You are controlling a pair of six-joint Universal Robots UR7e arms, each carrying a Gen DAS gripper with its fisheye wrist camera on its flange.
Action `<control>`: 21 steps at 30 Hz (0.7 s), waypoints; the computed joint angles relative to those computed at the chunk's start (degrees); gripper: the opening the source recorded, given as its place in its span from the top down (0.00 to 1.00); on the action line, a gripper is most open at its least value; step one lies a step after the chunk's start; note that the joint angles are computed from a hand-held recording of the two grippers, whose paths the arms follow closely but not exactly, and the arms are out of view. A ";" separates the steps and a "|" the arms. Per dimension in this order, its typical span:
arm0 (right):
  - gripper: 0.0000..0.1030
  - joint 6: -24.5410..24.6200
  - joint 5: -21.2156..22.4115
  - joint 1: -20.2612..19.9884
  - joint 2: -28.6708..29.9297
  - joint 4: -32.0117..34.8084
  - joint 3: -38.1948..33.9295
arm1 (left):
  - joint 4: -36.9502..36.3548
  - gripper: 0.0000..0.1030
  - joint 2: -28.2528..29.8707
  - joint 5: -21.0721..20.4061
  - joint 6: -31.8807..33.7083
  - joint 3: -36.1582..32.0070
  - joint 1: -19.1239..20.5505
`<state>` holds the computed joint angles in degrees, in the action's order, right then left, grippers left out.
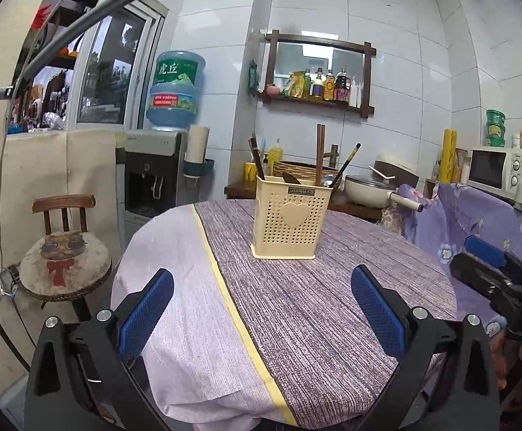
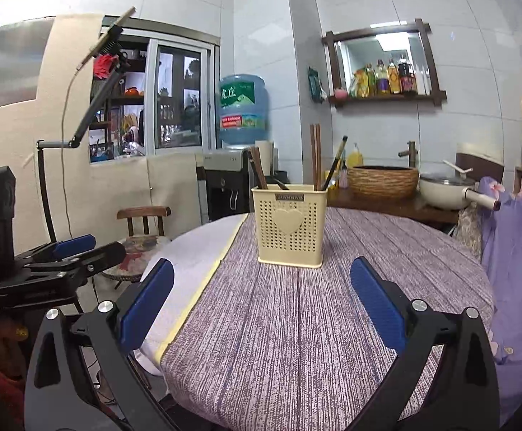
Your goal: Organize utensils
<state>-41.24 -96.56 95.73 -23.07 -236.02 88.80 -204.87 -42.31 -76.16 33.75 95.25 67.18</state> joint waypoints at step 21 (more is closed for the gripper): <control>0.06 0.55 -0.01 -0.61 -1.71 -3.79 4.74 | 1.84 0.05 -0.95 -0.81 -2.45 1.51 0.39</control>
<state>-40.69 -96.57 95.12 -24.78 -239.82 93.54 -203.03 -43.26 -76.97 31.30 96.76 67.57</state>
